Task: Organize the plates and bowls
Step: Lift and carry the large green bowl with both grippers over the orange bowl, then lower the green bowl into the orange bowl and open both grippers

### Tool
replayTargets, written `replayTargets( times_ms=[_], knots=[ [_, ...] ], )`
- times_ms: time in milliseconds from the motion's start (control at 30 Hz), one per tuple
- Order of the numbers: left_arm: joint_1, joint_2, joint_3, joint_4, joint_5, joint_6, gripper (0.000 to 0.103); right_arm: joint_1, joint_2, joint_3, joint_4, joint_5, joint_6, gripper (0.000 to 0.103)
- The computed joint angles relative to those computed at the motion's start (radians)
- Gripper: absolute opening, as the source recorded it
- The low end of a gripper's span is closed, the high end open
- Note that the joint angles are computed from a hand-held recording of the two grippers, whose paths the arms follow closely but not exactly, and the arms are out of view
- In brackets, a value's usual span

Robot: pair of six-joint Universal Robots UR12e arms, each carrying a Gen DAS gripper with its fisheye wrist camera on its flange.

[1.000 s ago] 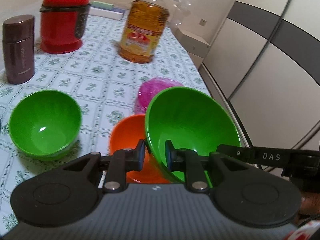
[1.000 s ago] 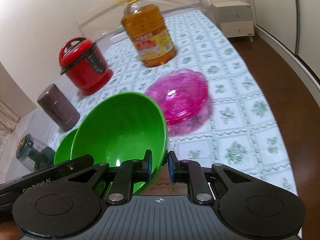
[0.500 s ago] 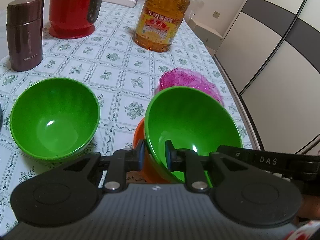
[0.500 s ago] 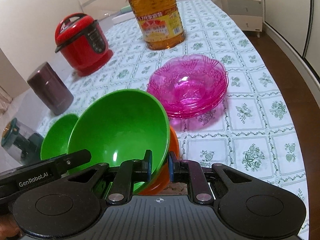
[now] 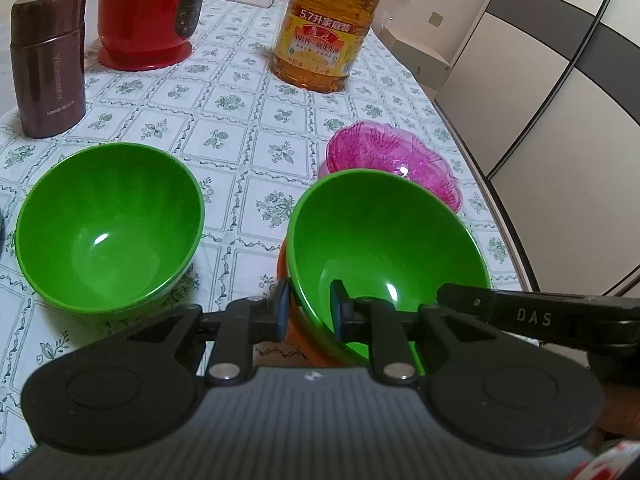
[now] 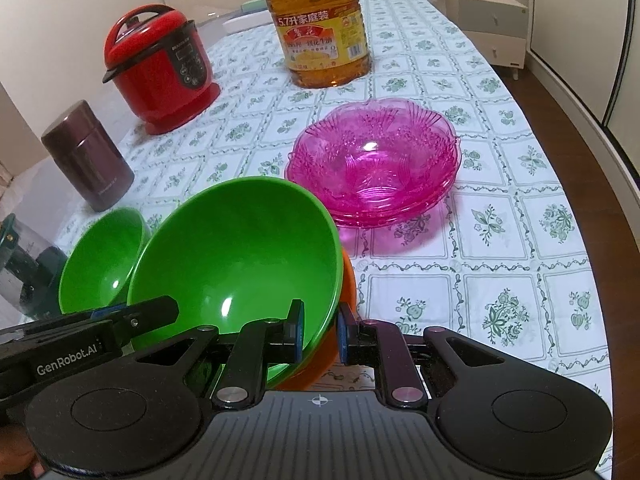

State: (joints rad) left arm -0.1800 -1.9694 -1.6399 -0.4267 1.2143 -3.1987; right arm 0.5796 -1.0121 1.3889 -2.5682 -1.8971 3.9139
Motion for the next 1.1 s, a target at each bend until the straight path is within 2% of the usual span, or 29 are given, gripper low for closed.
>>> replayTargets(
  times_ms=[567,700,800,1100],
  knots=[
    [-0.003,-0.004,0.001,0.008,0.015,0.007,0.019,0.001,0.004,0.003,-0.018,-0.016,0.003,0.018],
    [0.001,-0.002,-0.007,0.023,0.012,-0.010,0.019,0.004,-0.001,0.019,-0.058,-0.041,0.002,0.030],
    [0.006,0.004,-0.016,0.043,0.004,-0.027,0.019,0.002,-0.010,0.035,-0.094,-0.036,0.000,0.032],
    [0.028,0.038,-0.060,0.091,-0.017,-0.087,0.019,0.009,-0.055,0.115,-0.181,-0.044,0.107,0.032]
  ],
)
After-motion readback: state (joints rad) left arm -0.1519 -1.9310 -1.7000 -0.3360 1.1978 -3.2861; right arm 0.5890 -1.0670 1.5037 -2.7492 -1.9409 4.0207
